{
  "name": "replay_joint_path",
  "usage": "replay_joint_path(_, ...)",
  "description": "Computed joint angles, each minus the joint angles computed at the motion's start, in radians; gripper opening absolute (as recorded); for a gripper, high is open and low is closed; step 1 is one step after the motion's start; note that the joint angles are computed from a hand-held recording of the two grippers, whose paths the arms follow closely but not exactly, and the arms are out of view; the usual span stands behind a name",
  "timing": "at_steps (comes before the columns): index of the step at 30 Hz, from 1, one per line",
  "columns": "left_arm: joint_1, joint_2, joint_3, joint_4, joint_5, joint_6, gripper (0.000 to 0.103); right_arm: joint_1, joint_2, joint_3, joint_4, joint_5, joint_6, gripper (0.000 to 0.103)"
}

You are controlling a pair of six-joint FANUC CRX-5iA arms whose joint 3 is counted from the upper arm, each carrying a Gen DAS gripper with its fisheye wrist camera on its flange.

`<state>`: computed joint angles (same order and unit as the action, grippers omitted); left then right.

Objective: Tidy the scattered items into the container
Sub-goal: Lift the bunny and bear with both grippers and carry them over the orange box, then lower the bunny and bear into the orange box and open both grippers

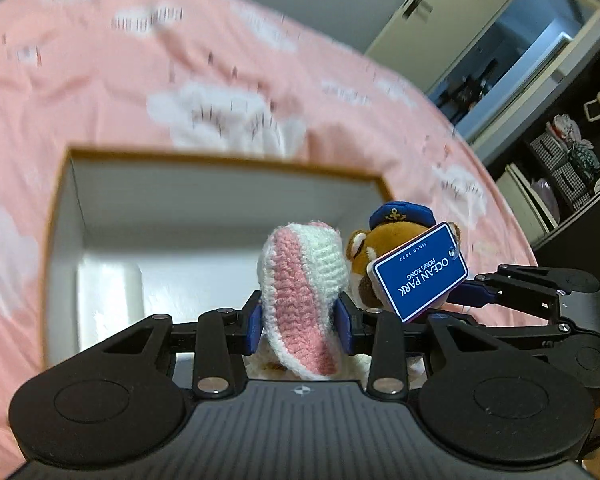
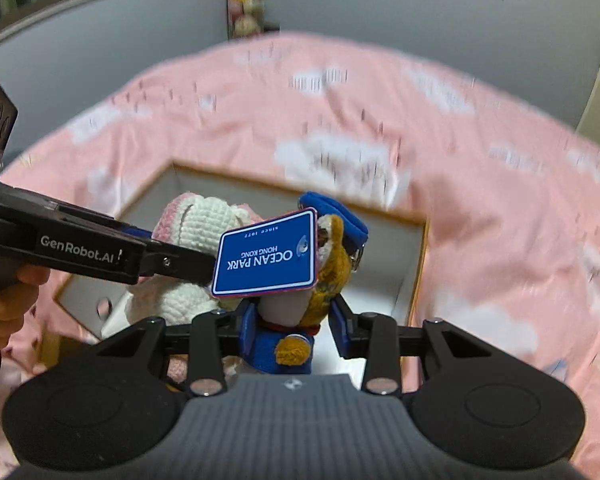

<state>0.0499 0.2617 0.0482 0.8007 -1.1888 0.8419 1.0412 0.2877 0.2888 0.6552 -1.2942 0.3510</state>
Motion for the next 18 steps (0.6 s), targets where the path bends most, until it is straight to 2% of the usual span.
replay_joint_path(6, -0.015, 0.058, 0.049, -0.039, -0.046, 0.043, 0.042, -0.051, 0.006, 0.054, -0.178, -0.035, 0.133, 0.04)
replay_joint_path(10, -0.029, 0.081, 0.072, -0.076, -0.058, 0.06, 0.042, -0.084, 0.057, 0.14, -0.278, -0.088, 0.24, 0.04)
replay_joint_path(18, -0.064, 0.121, 0.132, -0.162, -0.088, 0.109, 0.042, -0.134, 0.148, 0.269, -0.398, -0.204, 0.349, 0.04)
